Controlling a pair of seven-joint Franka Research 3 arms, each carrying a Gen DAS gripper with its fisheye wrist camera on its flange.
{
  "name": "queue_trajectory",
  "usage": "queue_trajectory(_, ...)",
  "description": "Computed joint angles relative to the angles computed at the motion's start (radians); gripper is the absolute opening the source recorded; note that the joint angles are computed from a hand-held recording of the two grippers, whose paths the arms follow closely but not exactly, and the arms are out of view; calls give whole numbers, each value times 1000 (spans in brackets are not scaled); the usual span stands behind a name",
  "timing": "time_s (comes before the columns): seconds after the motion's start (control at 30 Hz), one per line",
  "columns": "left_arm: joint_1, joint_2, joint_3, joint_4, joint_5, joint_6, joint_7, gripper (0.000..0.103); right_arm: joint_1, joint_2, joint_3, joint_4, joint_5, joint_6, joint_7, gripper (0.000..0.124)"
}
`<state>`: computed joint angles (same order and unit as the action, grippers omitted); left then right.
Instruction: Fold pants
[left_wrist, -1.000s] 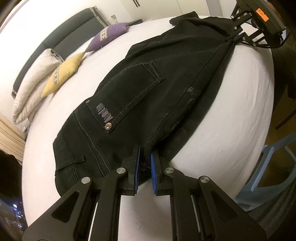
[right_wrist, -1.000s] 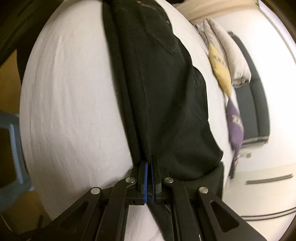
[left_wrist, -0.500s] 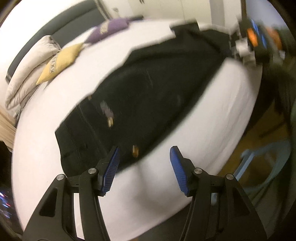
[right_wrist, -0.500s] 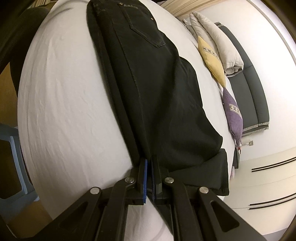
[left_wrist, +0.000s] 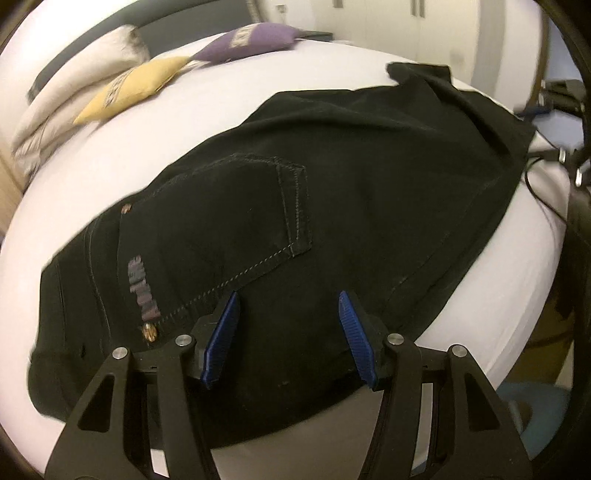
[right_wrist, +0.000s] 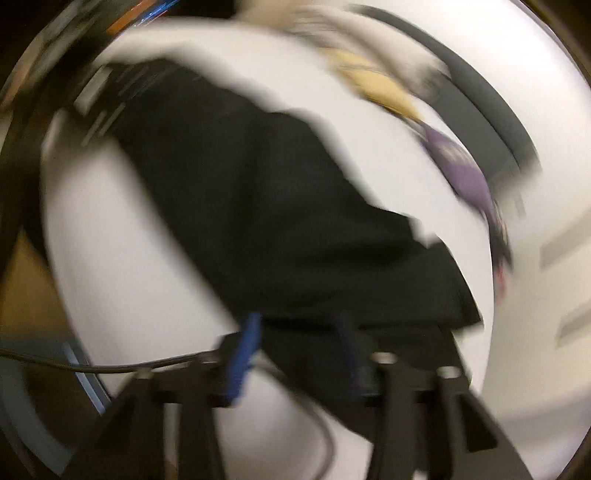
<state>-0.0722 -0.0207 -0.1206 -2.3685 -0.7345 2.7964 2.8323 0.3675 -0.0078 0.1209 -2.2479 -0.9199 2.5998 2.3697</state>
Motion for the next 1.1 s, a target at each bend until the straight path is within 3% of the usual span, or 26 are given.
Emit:
queue_trajectory(0.03, -1, 4, -3, 0, 11, 8, -23, 54, -12, -12, -12, 6, 1, 0, 52, 72)
queue_trajectory(0.13, -11, 18, -19, -12, 87, 71, -84, 55, -80, -15, -59, 61, 84, 71, 191, 78)
queue_trajectory(0.23, -14, 23, -27, -19, 160, 97, -163, 55, -132, 80, -99, 197, 284, 77, 179, 78)
queue_trajectory(0.37, -10, 23, -31, -34, 126, 119, -148, 55, -143, 290, -129, 488, 505, -121, 50, 78)
queue_trajectory(0.53, -11, 22, -34, -47, 52, 145, -86, 55, -100, 542, -194, 826, 563, -391, -61, 78)
queue_trajectory(0.7, -11, 21, -28, -45, 17, 136, -53, 55, -93, 714, -225, 1041, 649, -575, -133, 77)
queue_trajectory(0.77, -11, 21, -29, -45, 8, 140, -44, 55, -93, 717, -231, 1029, 673, -552, -140, 73)
queue_trajectory(0.83, -12, 21, -30, -48, -3, 148, -38, 55, -99, 696, -229, 985, 701, -495, -143, 51)
queue_trajectory(0.87, -13, 20, -31, -50, -6, 153, -37, 55, -94, 692, -234, 979, 702, -485, -146, 47)
queue_trajectory(0.97, -16, 17, -31, -56, 0, 163, -45, 55, -90, 669, -242, 947, 707, -453, -148, 20)
queue_trajectory(1.03, -19, 17, -31, -60, 6, 168, -56, 55, -90, 629, -250, 885, 710, -397, -123, 11)
queue_trajectory(1.1, -21, 16, -30, -62, 9, 170, -61, 55, -94, 558, -253, 775, 720, -294, -83, 10)
